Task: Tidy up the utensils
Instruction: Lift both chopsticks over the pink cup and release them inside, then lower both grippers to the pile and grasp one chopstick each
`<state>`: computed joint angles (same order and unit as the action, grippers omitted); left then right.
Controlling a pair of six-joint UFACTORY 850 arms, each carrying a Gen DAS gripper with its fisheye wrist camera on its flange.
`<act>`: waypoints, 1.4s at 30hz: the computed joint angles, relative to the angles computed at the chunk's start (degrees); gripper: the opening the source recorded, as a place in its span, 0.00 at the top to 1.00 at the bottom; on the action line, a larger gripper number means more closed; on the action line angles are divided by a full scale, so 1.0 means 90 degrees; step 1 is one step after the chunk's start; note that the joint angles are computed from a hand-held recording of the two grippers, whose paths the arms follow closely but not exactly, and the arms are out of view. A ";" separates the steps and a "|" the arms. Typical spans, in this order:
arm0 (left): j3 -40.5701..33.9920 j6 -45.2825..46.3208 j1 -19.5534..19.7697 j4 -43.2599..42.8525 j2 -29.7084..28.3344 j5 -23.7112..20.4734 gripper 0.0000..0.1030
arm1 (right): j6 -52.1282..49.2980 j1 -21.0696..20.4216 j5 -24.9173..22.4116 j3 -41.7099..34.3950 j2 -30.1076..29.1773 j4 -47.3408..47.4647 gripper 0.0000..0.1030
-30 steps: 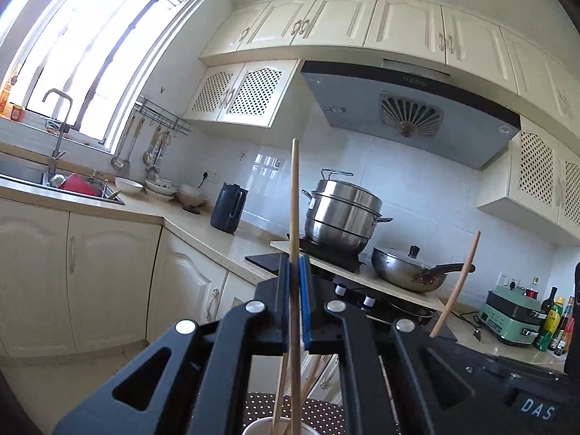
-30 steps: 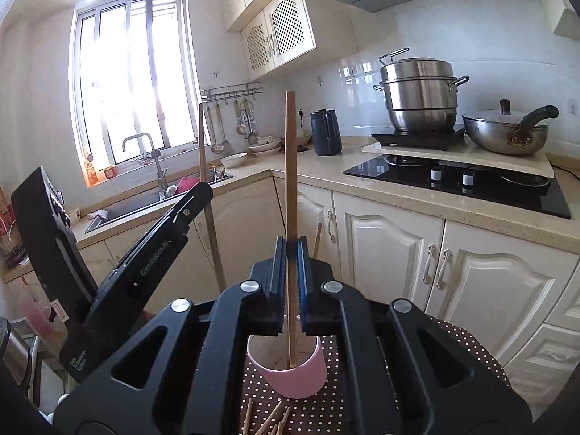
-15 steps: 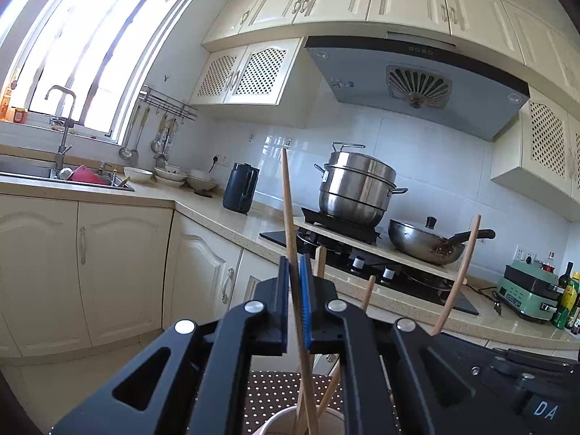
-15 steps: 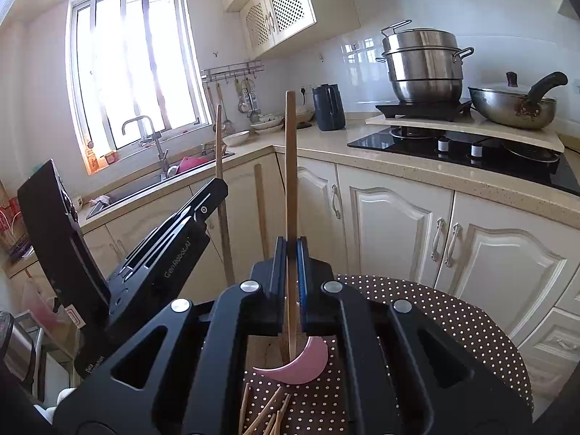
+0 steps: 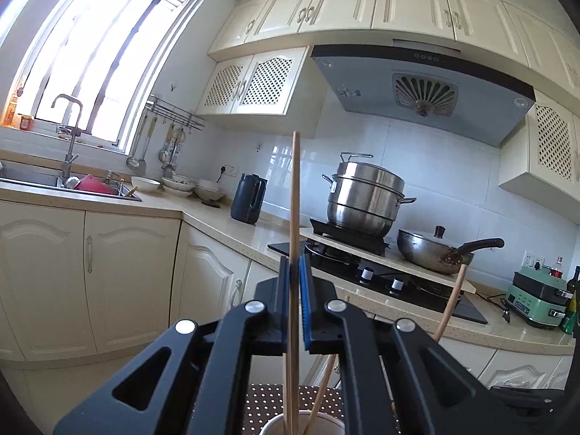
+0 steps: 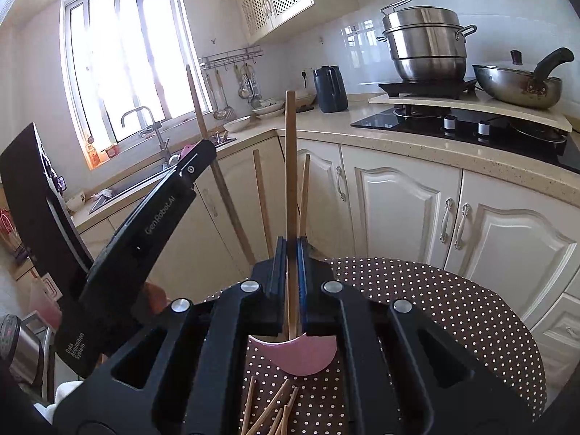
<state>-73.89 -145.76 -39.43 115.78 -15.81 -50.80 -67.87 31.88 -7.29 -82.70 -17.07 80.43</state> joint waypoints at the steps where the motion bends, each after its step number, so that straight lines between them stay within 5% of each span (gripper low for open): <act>1: -0.0002 0.0099 -0.0004 -0.0053 -0.0024 0.0020 0.94 | 0.0028 -0.0002 -0.0024 -0.0002 -0.0011 -0.0026 0.94; 11: 0.0255 0.0305 0.0074 -0.0265 0.0192 0.0815 0.94 | 0.1321 0.0030 -0.0077 -0.0064 -0.0105 -0.1234 0.94; 13: 0.0261 0.0543 0.0050 -0.0477 0.0246 0.0848 0.84 | 0.1634 0.0024 -0.0094 -0.0063 -0.0094 -0.1453 0.94; 14: 0.0282 0.0646 0.0033 -0.0561 0.0289 0.0880 0.68 | 0.1944 0.0028 -0.0086 -0.0065 -0.0084 -0.1739 0.93; 15: 0.0322 0.0746 0.0000 -0.0644 0.0341 0.0847 0.63 | 0.2241 0.0046 -0.0044 -0.0066 -0.0071 -0.2041 0.93; 23: 0.0504 0.1908 -0.0315 -0.1622 0.0773 0.0512 0.41 | 0.4577 0.0136 0.0189 0.0098 0.0202 -0.4234 0.86; 36: 0.1036 0.3825 -0.0843 -0.3767 0.1670 0.0923 0.39 | 0.8640 0.0453 0.0125 0.1127 0.1249 -0.8431 0.84; 42: 0.1066 0.5110 -0.1151 -0.4963 0.1606 0.1035 0.39 | 0.8904 0.0623 -0.0255 0.1612 0.1599 -0.8740 0.84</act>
